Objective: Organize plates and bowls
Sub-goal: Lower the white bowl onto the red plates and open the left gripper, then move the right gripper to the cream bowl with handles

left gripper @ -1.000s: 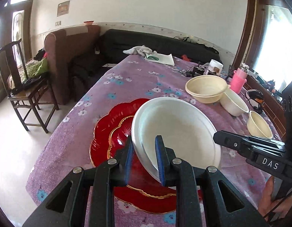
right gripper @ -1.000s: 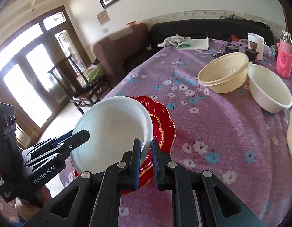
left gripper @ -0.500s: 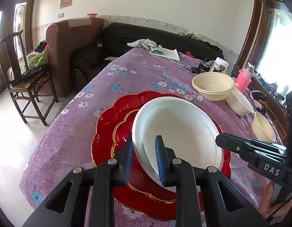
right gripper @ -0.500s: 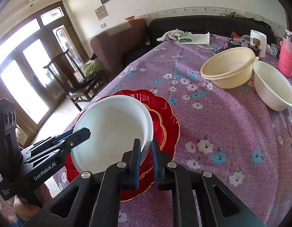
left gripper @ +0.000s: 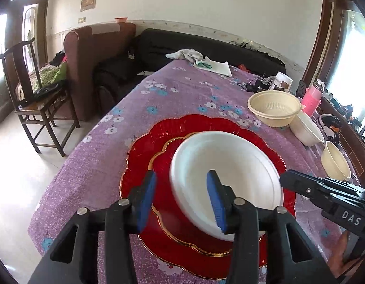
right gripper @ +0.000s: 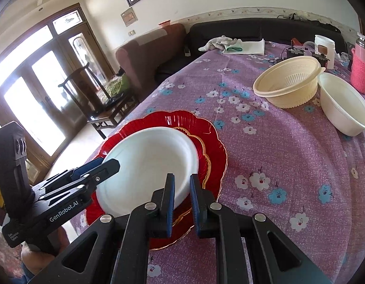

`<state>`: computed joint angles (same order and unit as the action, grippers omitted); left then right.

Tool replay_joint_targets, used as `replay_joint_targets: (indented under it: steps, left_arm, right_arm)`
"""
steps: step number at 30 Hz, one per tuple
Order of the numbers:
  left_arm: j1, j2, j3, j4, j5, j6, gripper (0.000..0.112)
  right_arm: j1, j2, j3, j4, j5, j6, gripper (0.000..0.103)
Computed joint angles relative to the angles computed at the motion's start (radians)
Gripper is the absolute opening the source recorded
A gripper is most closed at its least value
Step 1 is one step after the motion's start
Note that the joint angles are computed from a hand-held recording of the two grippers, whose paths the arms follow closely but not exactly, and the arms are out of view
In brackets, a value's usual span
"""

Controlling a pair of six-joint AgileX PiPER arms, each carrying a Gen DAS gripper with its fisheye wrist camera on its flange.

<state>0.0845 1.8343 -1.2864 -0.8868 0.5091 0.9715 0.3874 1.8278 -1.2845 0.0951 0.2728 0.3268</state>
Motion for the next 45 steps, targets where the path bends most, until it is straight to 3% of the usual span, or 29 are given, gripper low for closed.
replay_joint_targets:
  steps: [4,10,15,24,29,35,45]
  left_arm:
    - [-0.013,-0.036,0.033,-0.012,-0.043,0.014,0.045]
    - [-0.061,-0.116,0.114,-0.066,-0.149,0.092,0.052]
    - [-0.113,-0.162,0.161,-0.078,-0.198,0.122,0.053]
    - [-0.230,-0.237,0.234,-0.057,-0.281,0.137,0.058]
    - [-0.291,-0.254,0.243,0.020,-0.300,0.070,0.058]
    - [-0.372,-0.260,0.248,0.110,-0.306,-0.016,0.061]
    - [-0.555,-0.187,0.258,0.170,-0.275,-0.034,0.063]
  right_arm:
    - [-0.009,-0.041,0.049,0.035,-0.031,-0.025,0.015]
    - [-0.061,-0.111,0.140,0.245,-0.076,-0.194,0.019]
    - [-0.115,-0.178,0.220,0.449,-0.104,-0.376,0.025]
    - [-0.214,-0.282,0.345,0.879,-0.117,-0.778,0.028]
    - [-0.279,-0.338,0.408,1.083,-0.105,-0.975,0.030]
    - [-0.359,-0.404,0.476,1.226,-0.078,-1.112,0.032]
    - [-0.560,-0.528,0.591,1.319,0.004,-1.215,0.036]
